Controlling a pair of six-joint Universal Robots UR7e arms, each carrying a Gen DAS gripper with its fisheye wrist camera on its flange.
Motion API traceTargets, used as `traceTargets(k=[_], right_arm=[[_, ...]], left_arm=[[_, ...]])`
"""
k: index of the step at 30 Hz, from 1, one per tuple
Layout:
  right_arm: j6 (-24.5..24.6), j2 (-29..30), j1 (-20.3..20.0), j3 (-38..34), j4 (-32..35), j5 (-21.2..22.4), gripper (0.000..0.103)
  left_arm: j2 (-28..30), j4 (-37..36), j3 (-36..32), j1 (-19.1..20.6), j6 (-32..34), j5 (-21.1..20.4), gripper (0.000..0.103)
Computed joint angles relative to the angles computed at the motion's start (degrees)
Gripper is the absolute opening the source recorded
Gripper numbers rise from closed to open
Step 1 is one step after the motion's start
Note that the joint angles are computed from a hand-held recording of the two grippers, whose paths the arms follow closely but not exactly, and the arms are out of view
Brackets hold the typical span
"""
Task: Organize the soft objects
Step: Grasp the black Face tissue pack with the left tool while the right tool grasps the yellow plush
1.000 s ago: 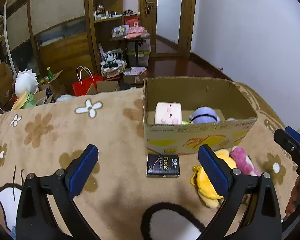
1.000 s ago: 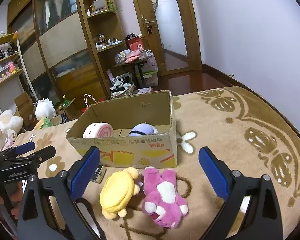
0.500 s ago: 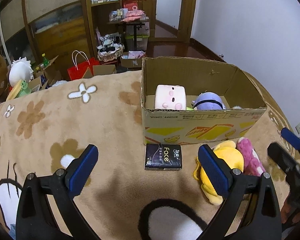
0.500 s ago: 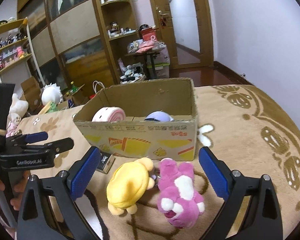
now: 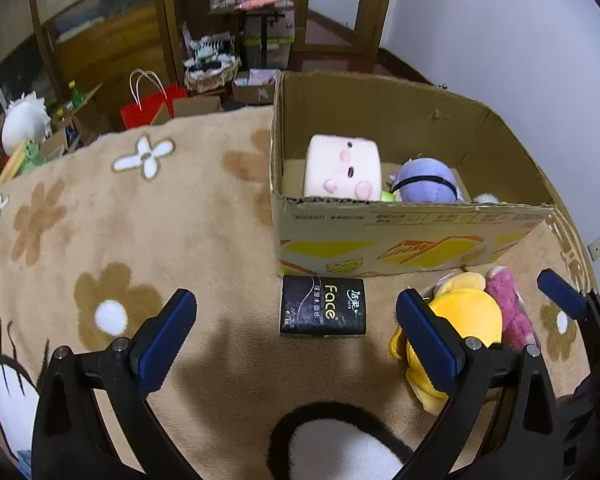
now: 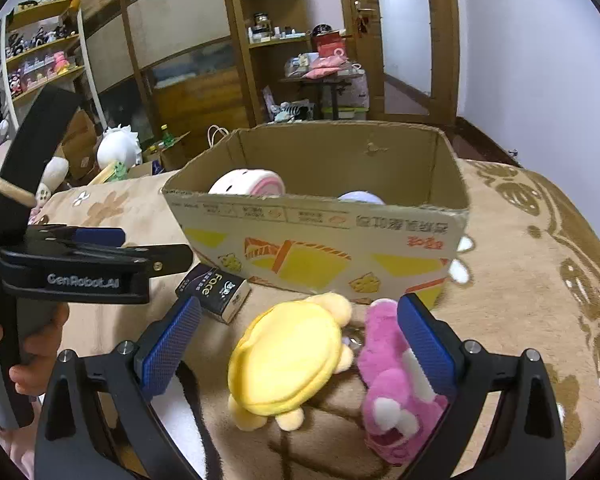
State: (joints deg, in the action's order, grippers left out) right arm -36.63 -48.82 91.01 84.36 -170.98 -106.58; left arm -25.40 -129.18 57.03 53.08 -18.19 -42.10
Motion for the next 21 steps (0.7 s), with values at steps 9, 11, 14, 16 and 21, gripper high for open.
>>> traceTargets(k=[9,11,14,16,21], right_arm=[[-0.56,2.13,-0.34,-1.68,2.97,-1.24,0.1],[-0.59,2.68,-0.43,-2.41,4.25,-1.54,0.1],[-1.17,3.76,-0.4,-3.2,4.78,-2.9,0.1],[-1.96,4.57,-0.27,-3.6,4.01,-4.25,0.1],[-2.48,5.88,-0.35,-4.75,5.32,-5.28,0.1]], left_arm=[[2.69,6.75,-5.01,1.46,-2.7,-2.89,0.099],[3.45,8.39,-6.46,1.87,-3.27,-3.84,0.099],[4.56,10.67,-8.53,2.4,-3.96,-4.67,0.099],[5.38,12.59,-10.18,2.73,-4.58,-4.93,0.099],[6.77,15.74,-12.59,3.42,-5.79,-5.67,0.099]])
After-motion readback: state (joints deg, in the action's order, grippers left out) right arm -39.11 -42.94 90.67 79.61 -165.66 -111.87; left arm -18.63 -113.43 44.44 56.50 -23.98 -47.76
